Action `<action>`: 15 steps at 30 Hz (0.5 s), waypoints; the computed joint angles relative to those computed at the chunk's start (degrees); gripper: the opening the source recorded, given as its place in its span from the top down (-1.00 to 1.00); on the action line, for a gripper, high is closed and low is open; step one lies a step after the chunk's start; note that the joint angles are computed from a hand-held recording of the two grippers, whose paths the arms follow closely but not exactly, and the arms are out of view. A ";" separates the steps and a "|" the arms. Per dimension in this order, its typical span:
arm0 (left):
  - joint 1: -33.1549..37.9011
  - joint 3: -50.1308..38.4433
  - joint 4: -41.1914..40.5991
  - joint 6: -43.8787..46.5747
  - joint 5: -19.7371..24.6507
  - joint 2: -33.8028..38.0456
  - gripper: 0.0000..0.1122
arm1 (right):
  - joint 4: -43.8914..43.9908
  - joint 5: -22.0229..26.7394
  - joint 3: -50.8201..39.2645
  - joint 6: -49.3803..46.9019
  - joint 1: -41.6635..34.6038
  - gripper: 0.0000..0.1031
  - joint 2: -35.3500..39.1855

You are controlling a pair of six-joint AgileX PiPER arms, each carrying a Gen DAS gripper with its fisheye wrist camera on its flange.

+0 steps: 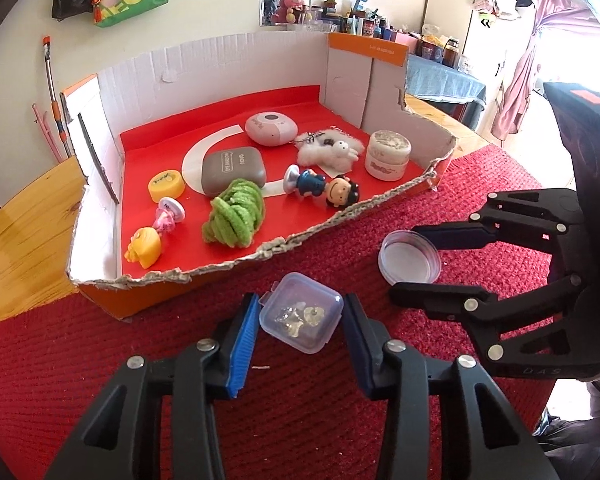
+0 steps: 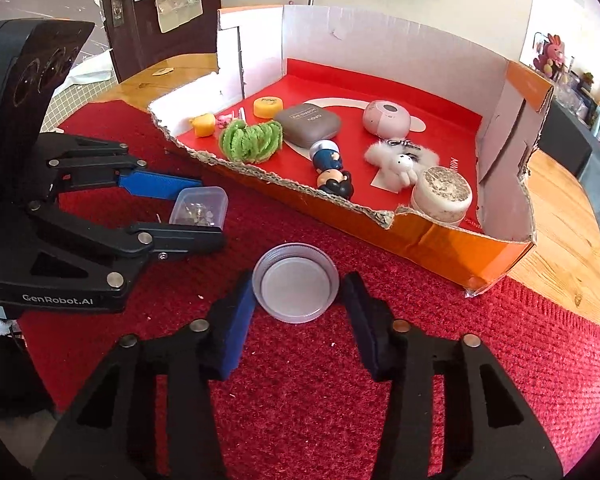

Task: Organize objects
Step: 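Lift the clear container and white lid and carry them into the box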

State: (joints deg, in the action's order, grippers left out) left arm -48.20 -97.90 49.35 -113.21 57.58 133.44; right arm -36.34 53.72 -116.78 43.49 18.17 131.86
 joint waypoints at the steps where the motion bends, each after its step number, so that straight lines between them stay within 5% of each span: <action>1: -0.22 0.08 0.21 -0.33 -0.21 -0.12 0.21 | -0.57 0.52 -0.19 0.33 0.40 0.23 0.20; 15: -4.63 -0.14 3.70 -4.49 4.77 -2.19 0.21 | -5.77 1.05 3.73 9.07 3.72 0.23 -4.10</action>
